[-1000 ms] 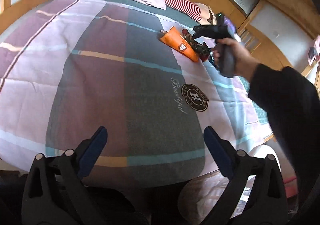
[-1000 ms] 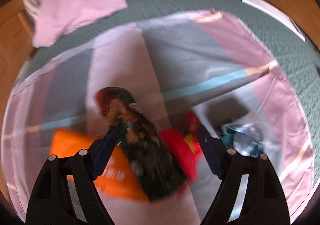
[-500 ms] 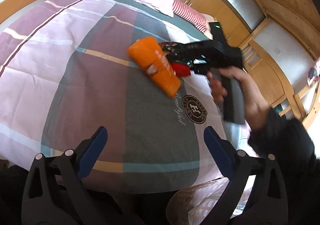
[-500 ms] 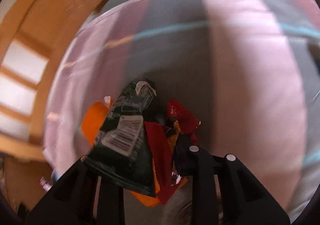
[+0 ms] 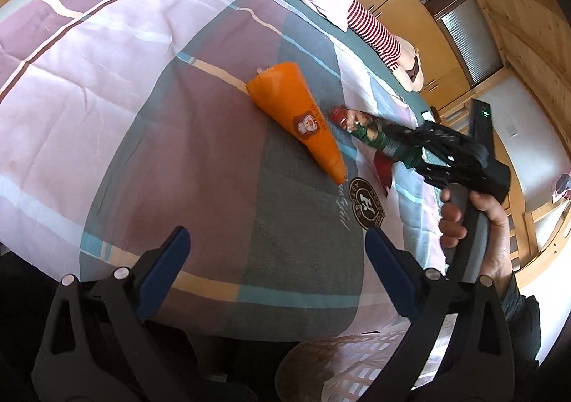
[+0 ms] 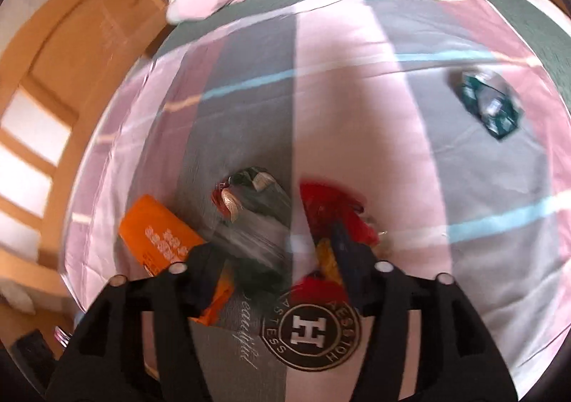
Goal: Collect trash
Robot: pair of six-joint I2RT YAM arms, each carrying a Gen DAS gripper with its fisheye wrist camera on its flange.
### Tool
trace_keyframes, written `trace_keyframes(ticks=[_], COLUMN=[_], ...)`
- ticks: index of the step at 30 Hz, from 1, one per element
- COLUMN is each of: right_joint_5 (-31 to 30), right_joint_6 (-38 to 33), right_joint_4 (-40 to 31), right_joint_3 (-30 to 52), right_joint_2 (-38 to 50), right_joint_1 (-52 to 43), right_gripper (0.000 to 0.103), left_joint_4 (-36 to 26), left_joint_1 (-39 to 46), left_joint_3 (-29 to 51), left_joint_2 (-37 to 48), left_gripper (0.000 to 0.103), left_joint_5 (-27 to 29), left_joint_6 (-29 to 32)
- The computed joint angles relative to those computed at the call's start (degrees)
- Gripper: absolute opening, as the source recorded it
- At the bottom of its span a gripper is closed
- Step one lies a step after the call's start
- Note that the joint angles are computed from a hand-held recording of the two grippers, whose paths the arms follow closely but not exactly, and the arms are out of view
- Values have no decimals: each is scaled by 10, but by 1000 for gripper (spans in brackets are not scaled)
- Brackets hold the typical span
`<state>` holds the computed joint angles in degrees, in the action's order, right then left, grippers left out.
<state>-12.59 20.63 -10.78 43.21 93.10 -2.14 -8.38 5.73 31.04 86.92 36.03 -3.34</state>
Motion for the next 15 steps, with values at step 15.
trace_keyframes(ticks=[15], right_joint_5=[39], right_joint_6=[-28], right_joint_4=[12], right_joint_3=[47], right_joint_2=[57], right_joint_1=[74], right_gripper=[61], left_joint_4=[11], left_joint_1=[-6], left_joint_3=[-4], left_joint_2=[2], left_gripper=[98], left_joint_5=[-20], left_joint_6=[-4])
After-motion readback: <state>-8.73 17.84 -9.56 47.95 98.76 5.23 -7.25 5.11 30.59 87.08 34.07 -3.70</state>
